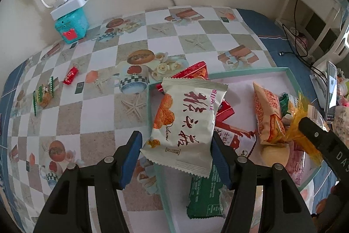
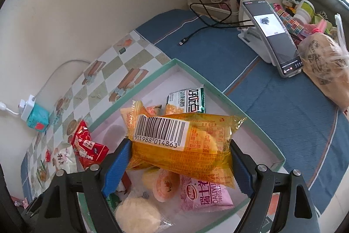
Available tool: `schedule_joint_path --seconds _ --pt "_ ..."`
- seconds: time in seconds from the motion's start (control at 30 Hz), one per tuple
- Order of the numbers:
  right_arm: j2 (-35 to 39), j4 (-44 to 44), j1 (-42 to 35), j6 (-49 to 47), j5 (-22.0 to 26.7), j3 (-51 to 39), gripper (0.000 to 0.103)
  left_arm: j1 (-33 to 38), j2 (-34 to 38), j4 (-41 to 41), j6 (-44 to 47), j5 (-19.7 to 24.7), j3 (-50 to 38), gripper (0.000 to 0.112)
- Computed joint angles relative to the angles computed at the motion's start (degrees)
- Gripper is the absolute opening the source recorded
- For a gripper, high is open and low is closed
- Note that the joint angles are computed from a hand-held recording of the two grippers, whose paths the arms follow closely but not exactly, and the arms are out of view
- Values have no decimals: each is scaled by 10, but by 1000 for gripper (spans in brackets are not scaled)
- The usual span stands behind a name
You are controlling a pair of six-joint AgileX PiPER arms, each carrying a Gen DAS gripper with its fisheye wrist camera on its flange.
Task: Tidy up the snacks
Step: 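Carry both packs over the white tray and open both tools, then move both tools back from the tray toward the remaining snacks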
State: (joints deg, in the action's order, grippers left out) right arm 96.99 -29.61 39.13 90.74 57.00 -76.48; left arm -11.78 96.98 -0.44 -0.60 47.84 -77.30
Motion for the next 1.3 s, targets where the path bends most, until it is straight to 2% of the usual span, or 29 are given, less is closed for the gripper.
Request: schedule_joint_path --seconds 0.3,0.33,0.4,0.47,0.67,0.77,0.8,0.83,1.17,1.3 --pt "18 25 -11 -22 3 -10 89 -2 23 -11 8 6 -8 66" --pt "19 28 -11 -26 6 -13 90 -1 24 -13 9 8 -8 74" --pt "20 35 -11 -32 6 -15 94 2 21 -14 10 9 -9 80" --pt "19 41 -13 -36 3 -16 99 5 18 -18 15 12 -10 80" --pt "12 28 -3 -36 19 -27 103 20 -3 -18 13 25 -21 89" --pt "9 20 3 -38 33 -39 103 40 -11 -24 6 33 -31 92" --pt "9 17 6 -39 38 -43 103 51 -12 -32 5 37 -35 98" --pt "10 16 9 -40 43 -48 103 60 -14 -37 4 40 -38 99" --pt "38 3 49 -65 90 -123 103 156 -31 -22 -38 60 -42 99" --pt "62 8 66 -81 94 -154 103 201 -34 -20 -36 62 -40 99"
